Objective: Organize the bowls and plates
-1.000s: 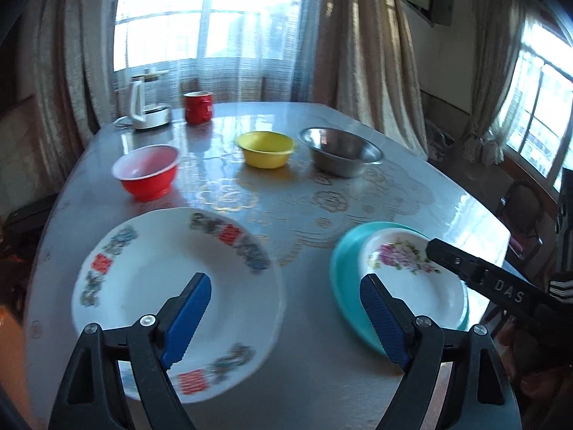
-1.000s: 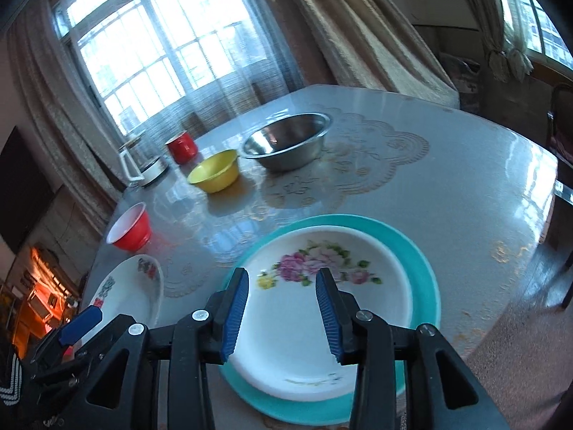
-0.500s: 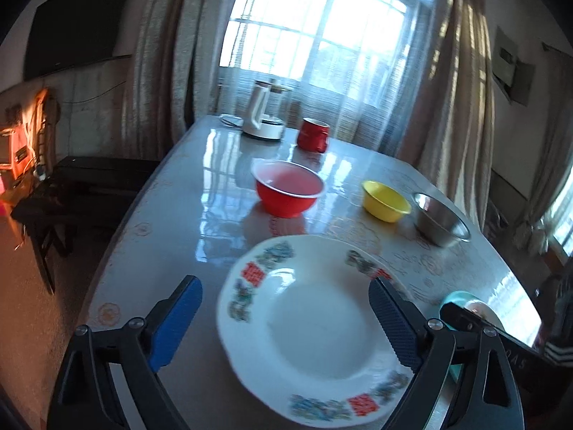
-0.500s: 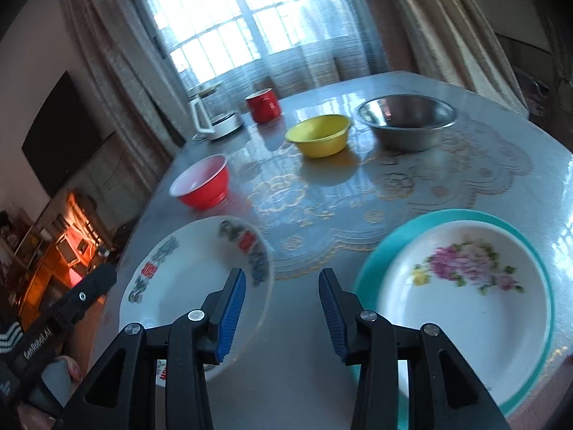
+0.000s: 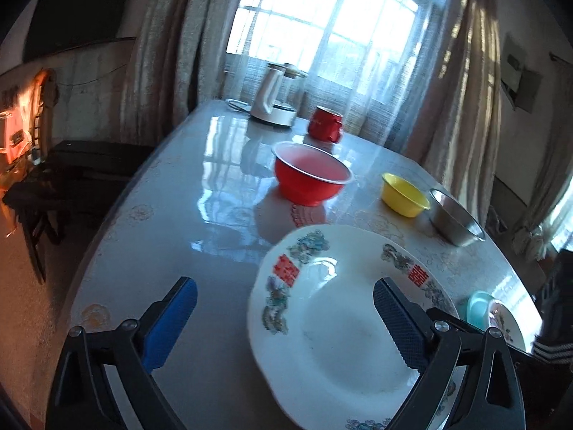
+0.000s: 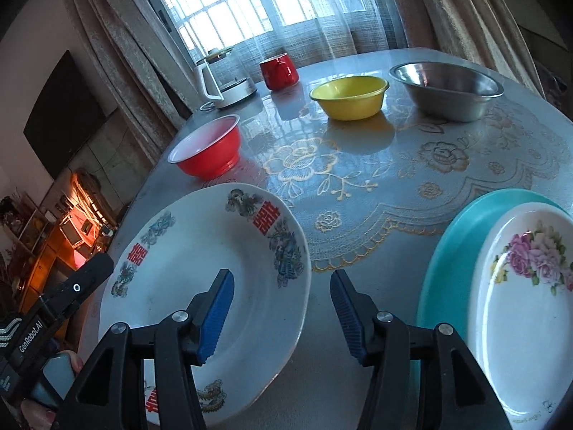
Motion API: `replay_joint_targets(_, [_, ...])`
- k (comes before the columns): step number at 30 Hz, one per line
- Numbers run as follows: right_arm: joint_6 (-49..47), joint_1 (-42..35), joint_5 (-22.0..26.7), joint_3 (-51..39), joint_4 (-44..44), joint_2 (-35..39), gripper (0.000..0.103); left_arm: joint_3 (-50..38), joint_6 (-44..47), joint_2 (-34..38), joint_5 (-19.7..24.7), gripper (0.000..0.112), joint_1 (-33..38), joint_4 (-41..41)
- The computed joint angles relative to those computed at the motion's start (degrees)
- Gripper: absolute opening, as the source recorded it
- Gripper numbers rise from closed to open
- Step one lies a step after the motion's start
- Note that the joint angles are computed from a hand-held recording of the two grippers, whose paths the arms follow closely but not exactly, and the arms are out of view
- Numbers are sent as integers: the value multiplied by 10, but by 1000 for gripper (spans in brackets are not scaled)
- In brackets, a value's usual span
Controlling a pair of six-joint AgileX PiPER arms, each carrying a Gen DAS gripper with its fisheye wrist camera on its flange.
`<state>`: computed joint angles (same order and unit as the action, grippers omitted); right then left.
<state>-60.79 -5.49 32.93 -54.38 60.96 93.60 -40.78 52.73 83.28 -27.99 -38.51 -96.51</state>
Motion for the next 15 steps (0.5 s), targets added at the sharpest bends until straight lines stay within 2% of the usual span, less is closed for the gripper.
replay_joint_targets(2, [-20,-4,12,-1,17,9,57,12,-58,-5,55,98,25,62])
replay_joint_targets(4, [-34,-4,15,-1,27,15,56,21,-122,-6,80,98,38,121])
replay_joint_targets(6, [-57,-9,28,1,46,19,51,20,-130,-4,105,97,51,128])
replay_joint_targets(7, [-65,-14,44,-1,55,23,45,17,-134,1,127,95,62,131])
replay_joint_targets(10, [-59,-14,61,-10,54,34,36,9,-133,18,181,76,86,124])
replay_joint_targets(12, [-58,-17,68,-11,57,36,36,3,-120,26,192,72,87,114])
replay_joint_targets(15, [-58,-23,76,-11,61,37,34,5,-197,28,205,69,87,194])
